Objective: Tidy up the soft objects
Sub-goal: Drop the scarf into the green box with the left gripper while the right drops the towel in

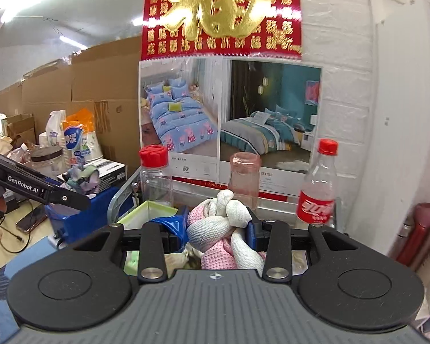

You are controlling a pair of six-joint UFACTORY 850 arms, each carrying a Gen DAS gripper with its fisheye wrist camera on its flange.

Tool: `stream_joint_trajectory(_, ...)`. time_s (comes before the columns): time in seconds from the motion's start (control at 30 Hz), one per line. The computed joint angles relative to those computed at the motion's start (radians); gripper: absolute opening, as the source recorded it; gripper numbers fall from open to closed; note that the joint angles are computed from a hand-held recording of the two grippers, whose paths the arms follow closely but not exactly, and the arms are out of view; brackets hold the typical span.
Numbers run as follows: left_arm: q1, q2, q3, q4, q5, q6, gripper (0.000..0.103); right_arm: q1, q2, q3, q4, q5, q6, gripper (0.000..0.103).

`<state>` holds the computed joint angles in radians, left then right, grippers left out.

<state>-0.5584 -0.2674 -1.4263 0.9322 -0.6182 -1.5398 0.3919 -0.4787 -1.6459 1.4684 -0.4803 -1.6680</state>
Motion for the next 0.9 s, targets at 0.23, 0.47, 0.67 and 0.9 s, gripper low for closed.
stream_joint_trajectory(0.23, 0.049, -0.138, -0.113, -0.119, -0.009, 0.140, 0.054, 0.050, -0.199, -0.249, -0.379, -0.006, 0.372, 0.023)
stream_joint_trajectory(0.47, 0.051, -0.184, -0.152, -0.075, -0.095, 0.102, 0.102, 0.062, -0.330, -0.401, -0.476, -0.057, 0.524, 0.030)
stream_joint_trajectory(0.67, 0.042, -0.166, -0.136, -0.029, -0.112, 0.069, 0.102, 0.081, -0.327, -0.385, -0.554, 0.036, 0.616, 0.038)
stream_joint_trajectory(0.9, 0.018, -0.156, -0.129, 0.004, -0.162, 0.049, 0.102, 0.074, -0.280, -0.322, -0.358, 0.054, 0.481, 0.048)
